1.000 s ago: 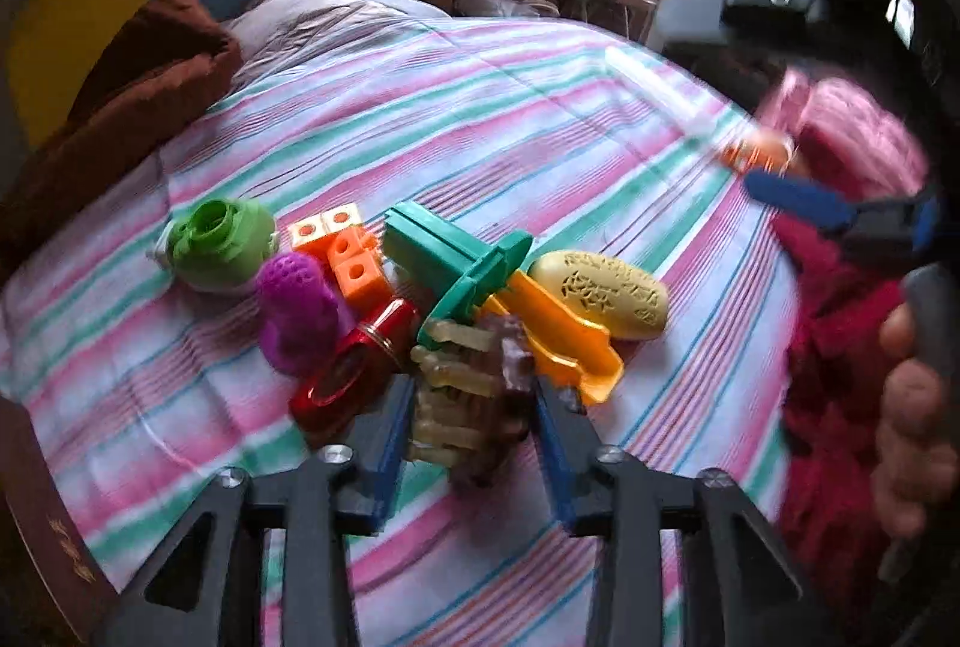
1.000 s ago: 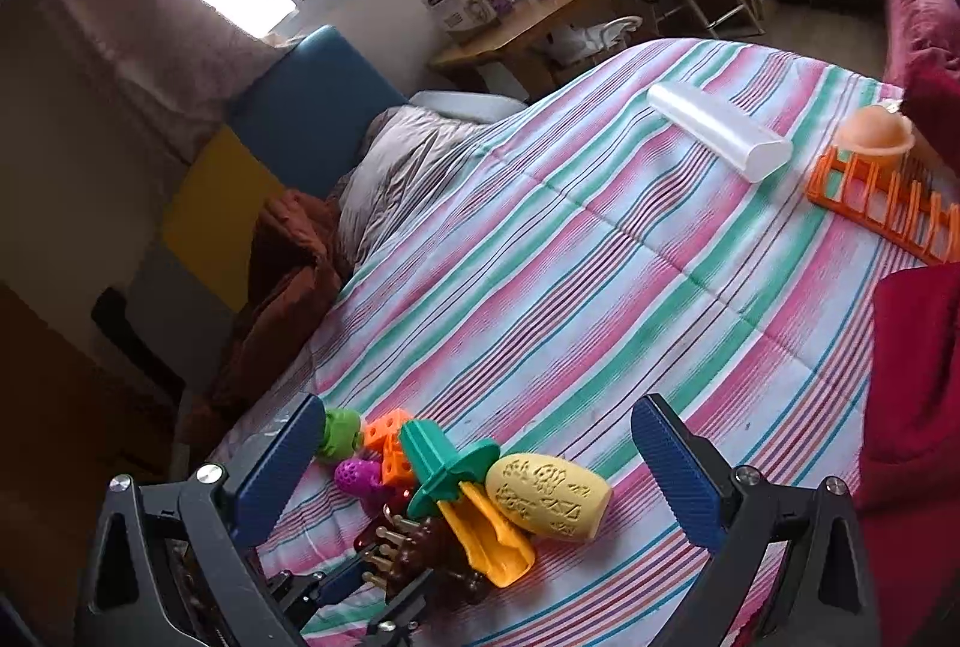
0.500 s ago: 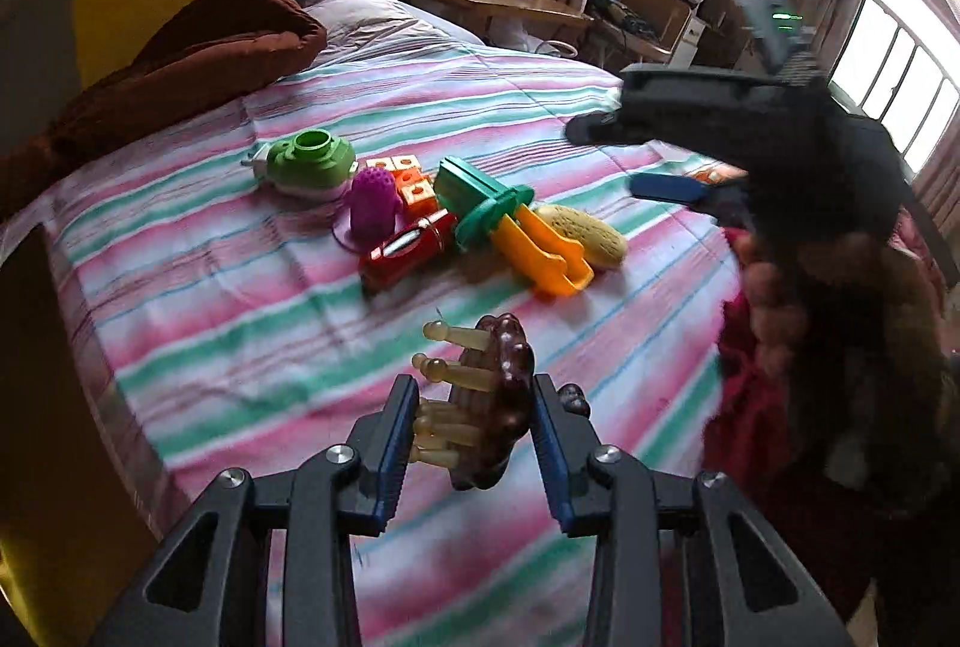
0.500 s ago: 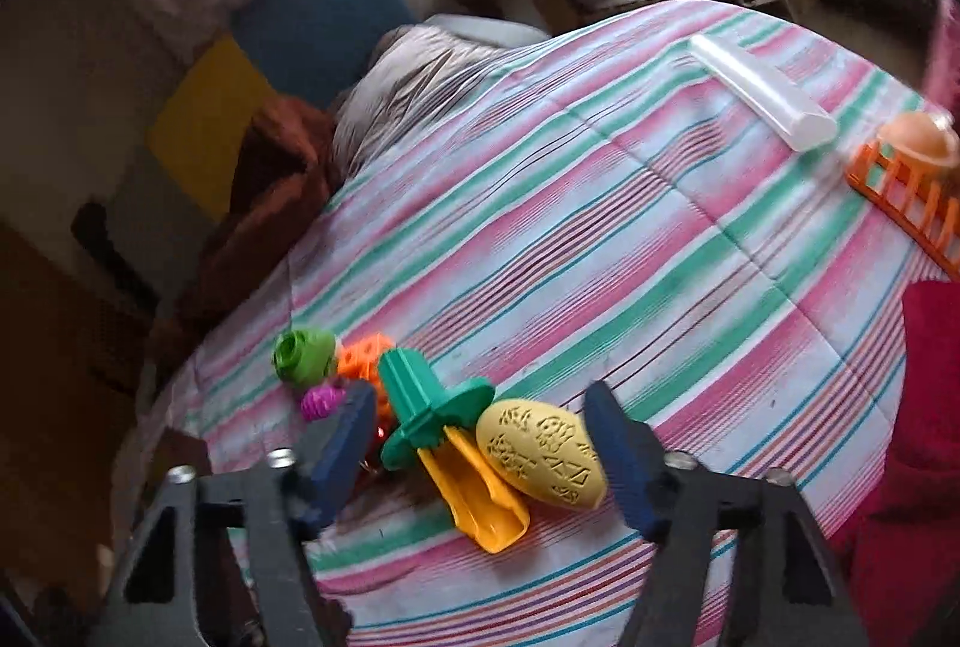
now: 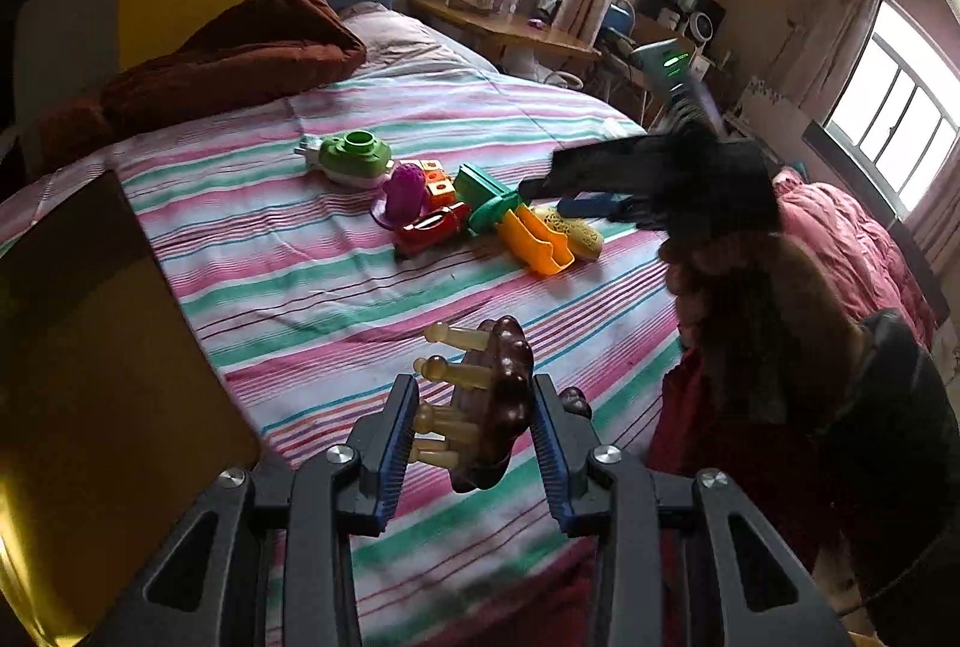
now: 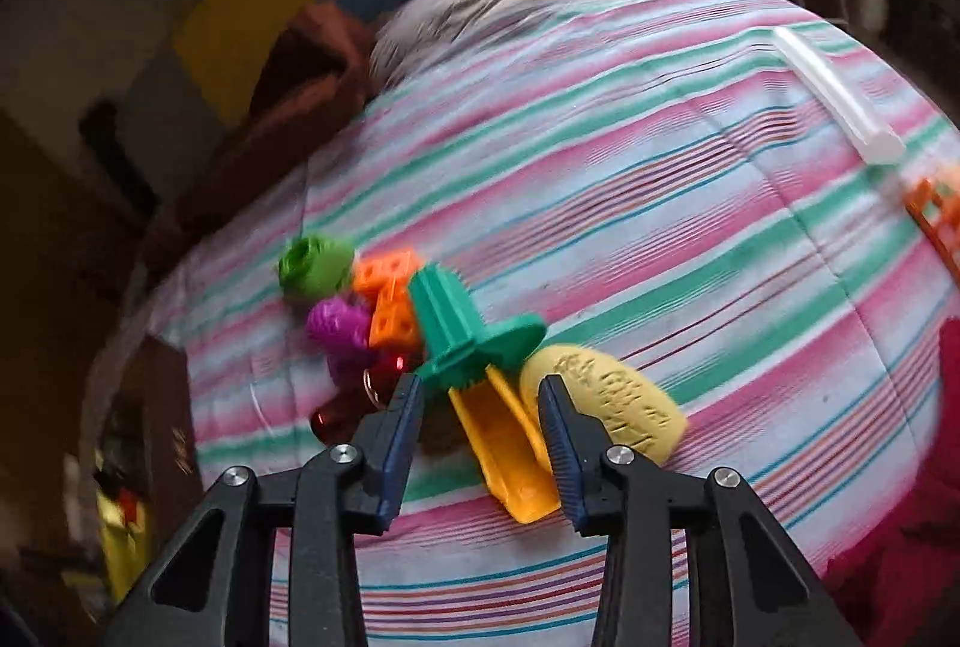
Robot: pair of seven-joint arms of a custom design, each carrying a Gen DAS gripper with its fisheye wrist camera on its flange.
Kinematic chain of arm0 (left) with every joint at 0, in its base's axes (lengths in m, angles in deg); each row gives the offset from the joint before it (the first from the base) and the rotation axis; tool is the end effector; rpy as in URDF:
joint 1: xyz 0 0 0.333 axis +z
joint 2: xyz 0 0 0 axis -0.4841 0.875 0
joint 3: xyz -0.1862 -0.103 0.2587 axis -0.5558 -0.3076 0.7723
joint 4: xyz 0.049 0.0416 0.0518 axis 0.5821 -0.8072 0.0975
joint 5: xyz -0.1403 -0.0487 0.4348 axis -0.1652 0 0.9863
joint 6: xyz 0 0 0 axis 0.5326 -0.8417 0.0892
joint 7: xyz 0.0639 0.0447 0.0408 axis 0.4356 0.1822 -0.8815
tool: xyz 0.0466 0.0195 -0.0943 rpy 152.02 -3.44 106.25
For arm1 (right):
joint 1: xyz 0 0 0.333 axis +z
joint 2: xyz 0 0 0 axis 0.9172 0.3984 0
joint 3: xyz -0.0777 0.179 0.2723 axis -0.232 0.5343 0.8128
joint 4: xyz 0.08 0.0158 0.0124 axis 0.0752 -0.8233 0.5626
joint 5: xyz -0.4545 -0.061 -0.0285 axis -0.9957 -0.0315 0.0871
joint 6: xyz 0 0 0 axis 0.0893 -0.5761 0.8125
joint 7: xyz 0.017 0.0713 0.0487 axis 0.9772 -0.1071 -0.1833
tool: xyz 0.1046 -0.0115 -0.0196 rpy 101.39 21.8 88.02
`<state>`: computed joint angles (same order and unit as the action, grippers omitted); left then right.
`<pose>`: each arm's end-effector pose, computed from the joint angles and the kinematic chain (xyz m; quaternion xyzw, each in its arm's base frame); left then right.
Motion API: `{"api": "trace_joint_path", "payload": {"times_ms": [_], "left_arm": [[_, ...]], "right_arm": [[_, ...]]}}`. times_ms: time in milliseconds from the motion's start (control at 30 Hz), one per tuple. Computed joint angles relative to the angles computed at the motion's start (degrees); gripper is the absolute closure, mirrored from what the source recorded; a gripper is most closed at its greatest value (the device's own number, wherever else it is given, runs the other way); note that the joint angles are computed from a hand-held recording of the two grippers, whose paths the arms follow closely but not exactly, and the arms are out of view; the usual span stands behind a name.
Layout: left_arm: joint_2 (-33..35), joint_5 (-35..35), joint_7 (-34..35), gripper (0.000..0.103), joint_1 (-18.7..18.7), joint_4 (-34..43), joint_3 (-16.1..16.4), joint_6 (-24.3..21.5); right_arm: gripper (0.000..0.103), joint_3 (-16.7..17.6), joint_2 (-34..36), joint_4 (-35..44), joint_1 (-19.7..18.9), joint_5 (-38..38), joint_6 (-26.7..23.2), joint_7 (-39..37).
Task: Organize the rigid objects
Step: 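Carry the brown toy into the tray with the left tool while the right tool grasps the yellow scraper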
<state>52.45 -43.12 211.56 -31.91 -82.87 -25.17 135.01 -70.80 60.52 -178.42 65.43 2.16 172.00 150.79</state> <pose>0.6579 -0.1964 0.3742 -0.4714 0.8095 -0.3468 0.0470 0.7449 0.0159 0.3296 -0.5366 0.7894 -0.0877 0.2850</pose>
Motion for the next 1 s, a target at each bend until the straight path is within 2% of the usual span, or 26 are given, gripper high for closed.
{"api": "trace_joint_path", "payload": {"times_ms": [67,100,233,300,467,567,633,700,833,867,933,967,1000], "left_arm": [[-1.01,-1.57,1.06,0.066,0.48,-0.94,-0.19,0.16],[-1.39,-2.26,1.42,0.066,0.57,-1.25,-0.14,0.02],[-3.41,-5.68,3.54,0.066,0.70,-2.88,0.45,-0.20],[-4.38,-7.42,4.68,0.066,0.59,-3.69,0.99,0.15],[-6.30,-10.96,5.20,0.066,0.56,-5.15,2.89,0.27],[-6.91,-12.14,4.25,0.066,0.77,-5.67,4.09,0.65],[-7.34,-12.66,3.62,0.066,0.99,-6.12,4.75,1.38],[-7.79,-13.20,2.83,0.066,1.41,-6.61,5.44,2.04],[-8.60,-13.82,1.48,0.066,2.22,-7.67,6.63,4.08],[-8.74,-13.88,1.02,0.066,2.53,-7.87,6.99,4.67],[-8.89,-12.86,-0.71,0.066,3.04,-8.39,7.66,6.27],[-8.70,-10.96,-2.88,0.066,3.24,-8.64,8.10,7.65],[-8.30,-8.63,-5.44,0.066,3.46,-8.71,8.49,8.79]], "right_arm": [[0.060,-1.22,1.37,2.08,1.33,-3.03,-3.76,0.25],[0.060,-3.46,1.80,2.71,3.55,-7.12,-4.86,2.12],[0.065,-3.61,3.81,5.60,4.02,-10.36,-12.00,1.87],[0.070,-4.34,3.92,5.57,5.08,-12.87,-11.24,2.05],[0.068,-3.56,4.30,5.83,4.26,-12.47,-11.84,2.07],[0.065,-2.26,4.49,5.80,2.88,-9.72,-11.54,1.15],[0.056,-0.99,4.70,5.76,1.60,-7.41,-11.13,-0.70],[0.041,0.00,5.33,6.74,1.05,-5.65,-11.70,-2.38],[0.038,-2.42,5.70,7.39,4.07,-9.36,-12.28,-1.49],[0.040,-2.74,5.72,7.46,4.42,-10.01,-12.36,-1.18],[0.050,-3.92,5.92,7.77,5.57,-11.92,-12.57,0.69],[0.065,-5.03,5.88,7.64,6.59,-13.59,-12.51,2.48],[0.073,-6.04,5.93,7.72,7.42,-15.21,-12.60,4.32]]}}
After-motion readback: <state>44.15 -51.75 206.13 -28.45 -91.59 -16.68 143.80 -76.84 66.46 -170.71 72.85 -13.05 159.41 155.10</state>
